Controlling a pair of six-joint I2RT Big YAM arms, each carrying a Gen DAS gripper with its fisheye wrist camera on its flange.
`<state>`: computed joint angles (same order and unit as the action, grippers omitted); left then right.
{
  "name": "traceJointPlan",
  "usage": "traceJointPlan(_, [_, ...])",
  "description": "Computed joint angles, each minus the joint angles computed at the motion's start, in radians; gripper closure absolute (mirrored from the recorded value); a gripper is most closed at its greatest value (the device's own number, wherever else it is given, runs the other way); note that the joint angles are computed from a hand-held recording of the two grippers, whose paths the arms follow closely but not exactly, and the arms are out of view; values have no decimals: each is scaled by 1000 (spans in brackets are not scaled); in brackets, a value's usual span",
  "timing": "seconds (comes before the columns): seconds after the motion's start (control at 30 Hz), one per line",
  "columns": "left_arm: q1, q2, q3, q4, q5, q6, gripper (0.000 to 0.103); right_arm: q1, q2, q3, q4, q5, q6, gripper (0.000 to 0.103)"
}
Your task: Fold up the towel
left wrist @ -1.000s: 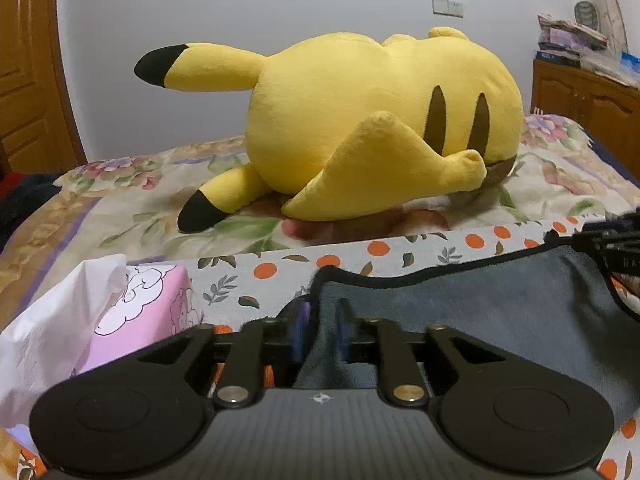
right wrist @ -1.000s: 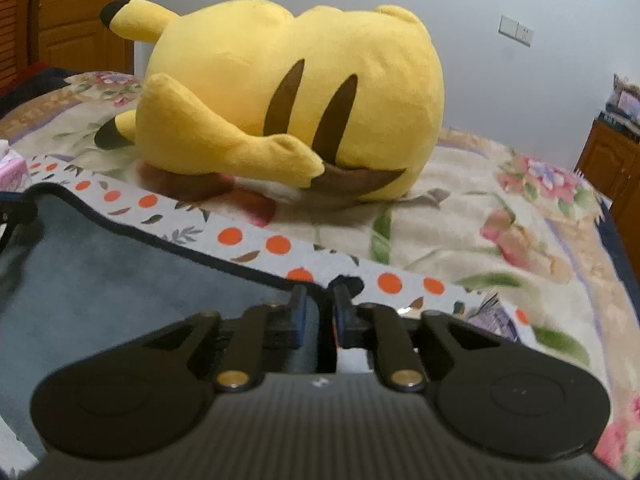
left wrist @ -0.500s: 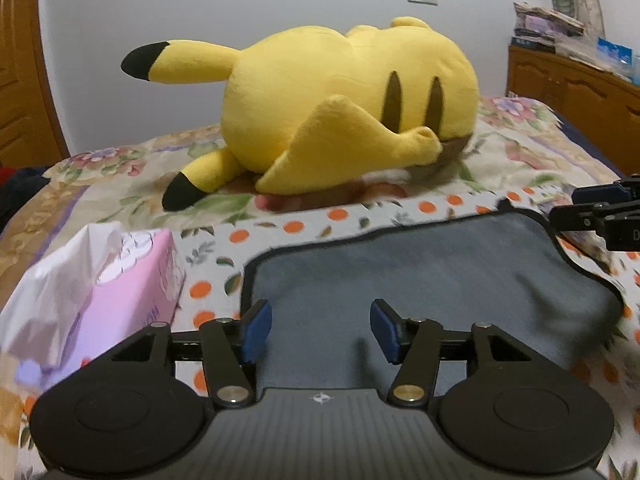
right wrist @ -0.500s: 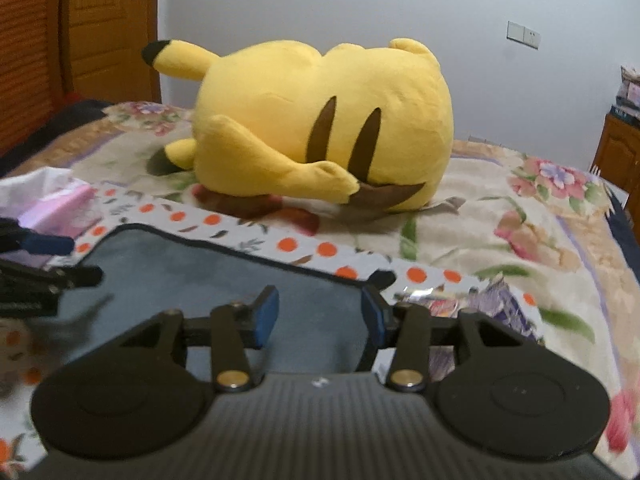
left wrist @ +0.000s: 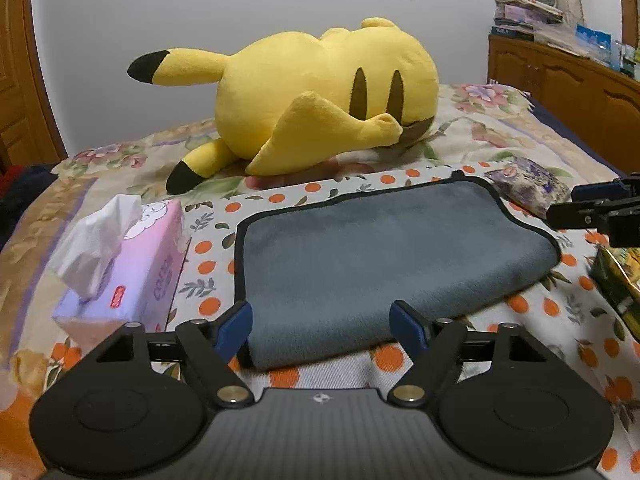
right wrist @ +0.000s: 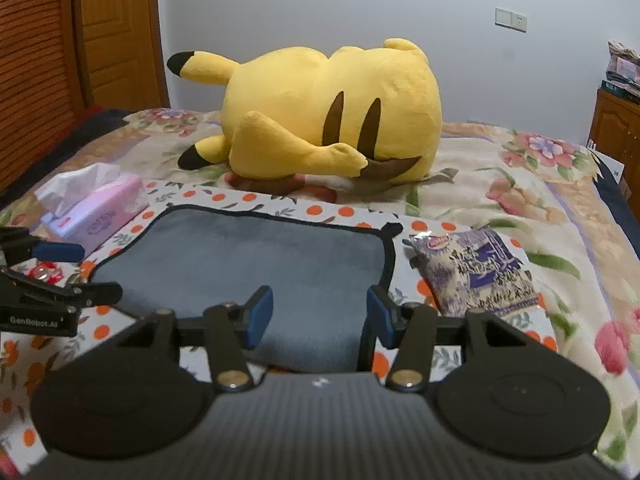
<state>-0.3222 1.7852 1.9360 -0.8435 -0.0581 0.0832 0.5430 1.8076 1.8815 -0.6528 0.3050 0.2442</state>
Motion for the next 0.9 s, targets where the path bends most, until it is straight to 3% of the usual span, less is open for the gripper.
traceJointPlan(0.27, [-15,-98,-100,8,-10,3,11,31,-89,-93,25,43,-7,34])
traceJointPlan(0.33, [-21,-126,-131,17,-21,-1,6,41,-107,-109,21,51,-5,27])
traceJointPlan(0.6, [-44,-231,-221,21,-37,-47,0,91,-191,-184,35,100,1,5])
traceJointPlan(0.9, [-72,-324,-251,-33,-73,-90,0,137,-269,-224,2,151,53,0])
